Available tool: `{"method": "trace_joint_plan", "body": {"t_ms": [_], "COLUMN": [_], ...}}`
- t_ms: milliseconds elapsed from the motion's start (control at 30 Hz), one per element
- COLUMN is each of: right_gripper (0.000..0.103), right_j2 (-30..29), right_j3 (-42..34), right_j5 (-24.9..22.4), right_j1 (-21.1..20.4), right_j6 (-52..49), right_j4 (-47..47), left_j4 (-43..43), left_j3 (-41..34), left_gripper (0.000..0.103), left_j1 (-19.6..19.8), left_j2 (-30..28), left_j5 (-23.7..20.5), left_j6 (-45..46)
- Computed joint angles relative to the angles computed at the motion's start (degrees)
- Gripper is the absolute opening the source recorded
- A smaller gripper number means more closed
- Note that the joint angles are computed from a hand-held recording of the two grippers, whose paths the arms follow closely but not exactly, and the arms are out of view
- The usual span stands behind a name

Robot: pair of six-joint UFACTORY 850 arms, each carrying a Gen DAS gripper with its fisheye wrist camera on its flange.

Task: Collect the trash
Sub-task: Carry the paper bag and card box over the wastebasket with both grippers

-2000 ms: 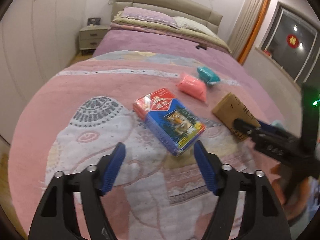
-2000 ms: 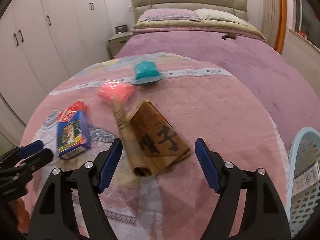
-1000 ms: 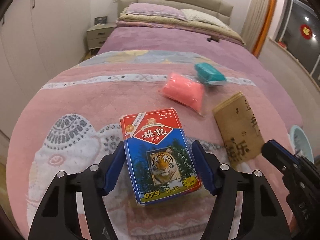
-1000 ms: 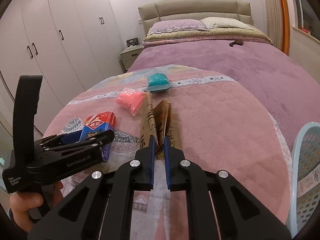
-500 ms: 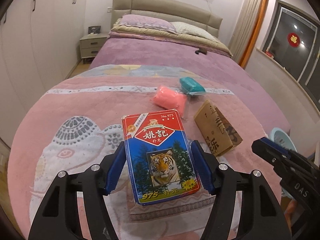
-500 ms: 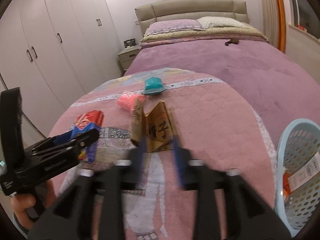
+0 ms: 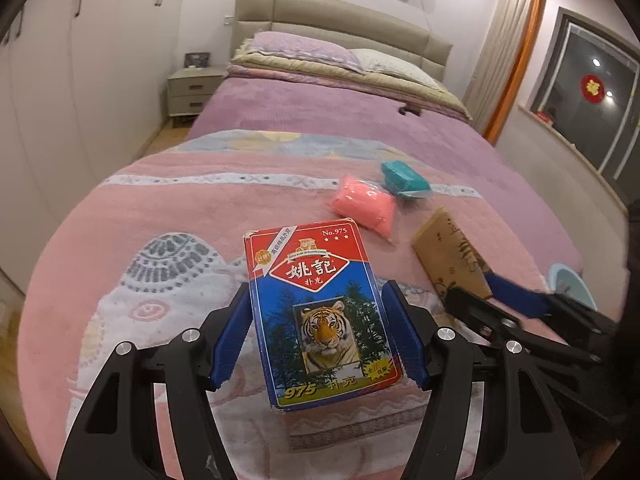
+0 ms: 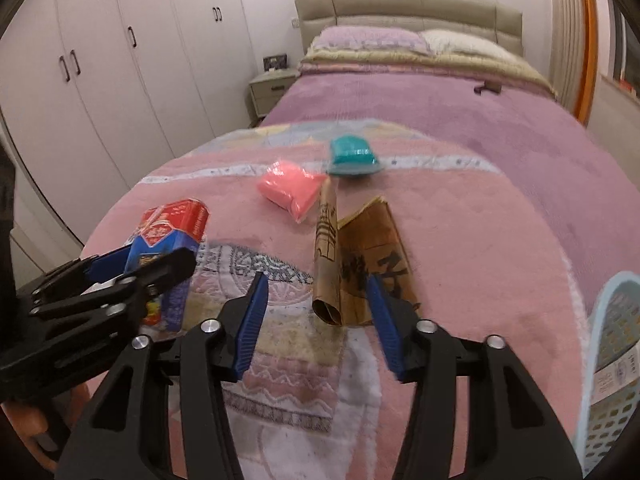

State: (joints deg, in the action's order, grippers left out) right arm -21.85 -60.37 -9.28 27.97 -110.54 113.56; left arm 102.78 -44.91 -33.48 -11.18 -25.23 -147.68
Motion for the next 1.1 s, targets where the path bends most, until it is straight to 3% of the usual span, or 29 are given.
{"method": "trace_joint_plan", "body": {"t_ms": [67,133,233,500,733,867,1100], "right_gripper": [0.031,0.012,0.006,0.005,0.005,0.005,0.005], "right_j2": [-1.03,-1.59,-1.29,7.16,15.84,19.55,22.87], "right_j3": [-0.99,-1.4,-0.99,6.41,13.51,16.74,20.1], "right_j5": [-1.12,-2.91,-5.22,-6.83,-8.21,-7.69,-8.48], "right_j1": [-0.73,-1.7,-2.92,-6.02,-11.57,-15.06,-22.52], "right_j6": [8.9,14.16,16.56,-2.18,-15.5,-23.78,-26.26], "right_j4": [-8.13,-12.5,-14.12,5.53,19.86,28.25,32.12], "left_j4": [1.38,1.61,2.05,3.82,5.87,7.62,6.34], "left_j3": [0.4,0.6,0.73,-1.62,-6.67,-10.57,-19.26], "left_gripper": [0.063,0.063,0.063,0.063,0.063,0.063,0.063], "left_j1": [-0.08,-0.41,-0.85,-4.25,-8.05,-9.2,-11.43], "left_j2": [0.46,0.78,1.33,1.35,-1.24,-4.15,-10.94], "left_j5": [-0.35,-1.19,-1.61,-2.67,-3.31,-1.28,1.72], "left_j6": [-1.59,-1.49,-1.72,-0.85,1.04,1.44,7.36]}}
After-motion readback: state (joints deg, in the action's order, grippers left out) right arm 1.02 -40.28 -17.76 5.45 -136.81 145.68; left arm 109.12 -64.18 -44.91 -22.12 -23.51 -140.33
